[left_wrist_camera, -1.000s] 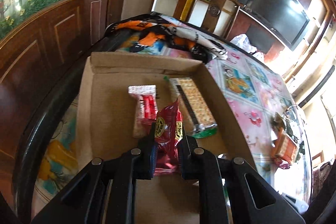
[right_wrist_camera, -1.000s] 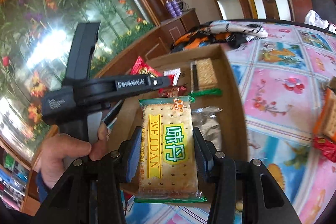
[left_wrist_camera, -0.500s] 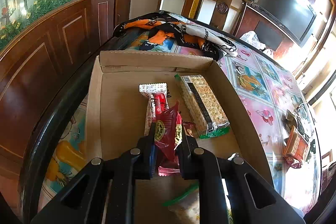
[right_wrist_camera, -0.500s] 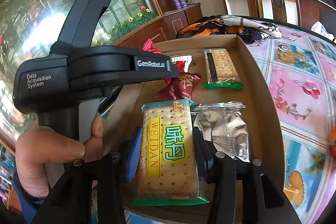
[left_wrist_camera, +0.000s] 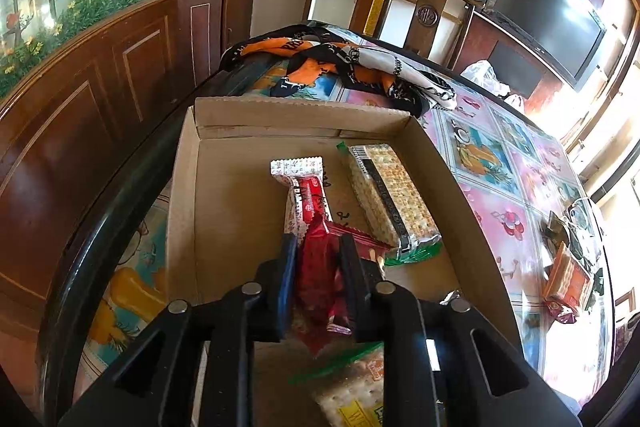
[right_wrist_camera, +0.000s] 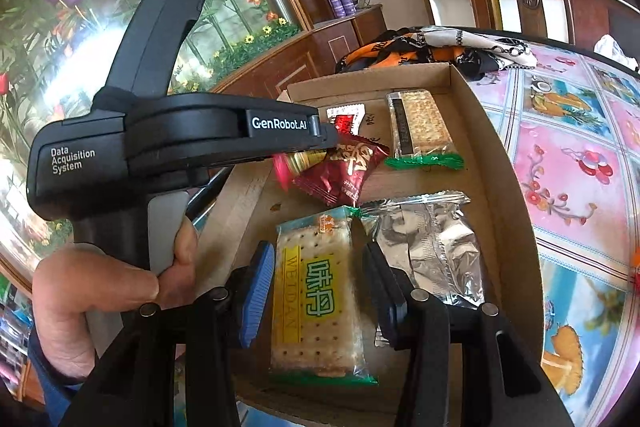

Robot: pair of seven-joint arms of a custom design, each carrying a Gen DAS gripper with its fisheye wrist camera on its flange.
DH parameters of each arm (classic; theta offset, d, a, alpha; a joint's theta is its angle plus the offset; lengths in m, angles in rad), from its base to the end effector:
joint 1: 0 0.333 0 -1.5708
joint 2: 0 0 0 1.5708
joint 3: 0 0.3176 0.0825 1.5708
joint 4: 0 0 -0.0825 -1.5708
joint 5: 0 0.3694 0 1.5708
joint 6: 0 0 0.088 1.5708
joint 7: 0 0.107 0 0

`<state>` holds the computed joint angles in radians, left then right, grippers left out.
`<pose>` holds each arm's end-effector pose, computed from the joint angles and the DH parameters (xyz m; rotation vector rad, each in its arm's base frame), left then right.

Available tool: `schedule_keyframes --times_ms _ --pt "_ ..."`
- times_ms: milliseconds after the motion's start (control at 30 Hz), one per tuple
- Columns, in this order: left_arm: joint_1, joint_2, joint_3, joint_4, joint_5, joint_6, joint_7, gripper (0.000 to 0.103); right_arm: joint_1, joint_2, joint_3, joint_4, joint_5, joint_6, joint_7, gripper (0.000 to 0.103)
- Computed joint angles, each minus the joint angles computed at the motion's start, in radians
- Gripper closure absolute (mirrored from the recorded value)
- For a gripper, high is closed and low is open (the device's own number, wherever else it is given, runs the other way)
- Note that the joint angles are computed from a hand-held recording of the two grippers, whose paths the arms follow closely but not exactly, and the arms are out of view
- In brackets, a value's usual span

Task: Organize snacks
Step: 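Lower and release the red packet and WEIDAN cracker pack into the box with both tools, then move the right tool to the pile and grasp the orange cracker pack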

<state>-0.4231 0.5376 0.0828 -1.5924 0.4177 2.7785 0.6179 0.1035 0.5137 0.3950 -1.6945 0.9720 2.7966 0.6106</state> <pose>0.6715 -0.2689 0.4024 -2.0782 1.6244 -0.8038 0.6441 0.2602 0.3741 -1.9371 1.1398 -0.0442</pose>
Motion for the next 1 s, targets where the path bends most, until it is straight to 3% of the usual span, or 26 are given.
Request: schedule_keyframes --times_ms 100,167,333,567,633,767,900,1000 --pt "-0.014 -0.006 0.018 -0.011 0.017 0.027 -0.02 0.056 -0.015 -0.01 0.007 -0.007 0.021 -0.015 -0.013 0.052" --pt "-0.035 -0.008 0.043 -0.015 0.047 0.047 -0.05 0.049 -0.027 -0.022 0.008 -0.014 0.048 -0.021 -0.035 0.052" --pt "-0.062 -0.021 0.076 -0.037 0.101 0.128 -0.085 0.048 -0.062 -0.062 -0.019 -0.029 0.17 -0.035 -0.113 0.052" --pt "-0.11 -0.017 0.124 -0.034 0.127 0.203 -0.073 0.044 -0.091 -0.099 -0.127 -0.061 0.256 0.111 -0.163 0.05" --pt "-0.116 -0.011 0.127 -0.029 0.117 0.203 -0.063 0.043 -0.096 -0.088 -0.165 -0.058 0.225 0.169 -0.109 0.05" --pt "-0.112 0.002 0.109 -0.009 0.088 0.177 -0.019 0.043 -0.082 -0.064 -0.241 -0.056 0.042 0.213 0.07 0.05" --pt "-0.123 0.011 0.11 0.002 0.089 0.167 0.009 0.043 -0.089 -0.047 -0.275 -0.046 -0.092 0.136 0.207 0.048" --pt "-0.125 0.016 0.108 0.009 0.085 0.161 0.021 0.043 -0.153 -0.064 -0.238 -0.047 -0.132 -0.04 0.244 0.037"
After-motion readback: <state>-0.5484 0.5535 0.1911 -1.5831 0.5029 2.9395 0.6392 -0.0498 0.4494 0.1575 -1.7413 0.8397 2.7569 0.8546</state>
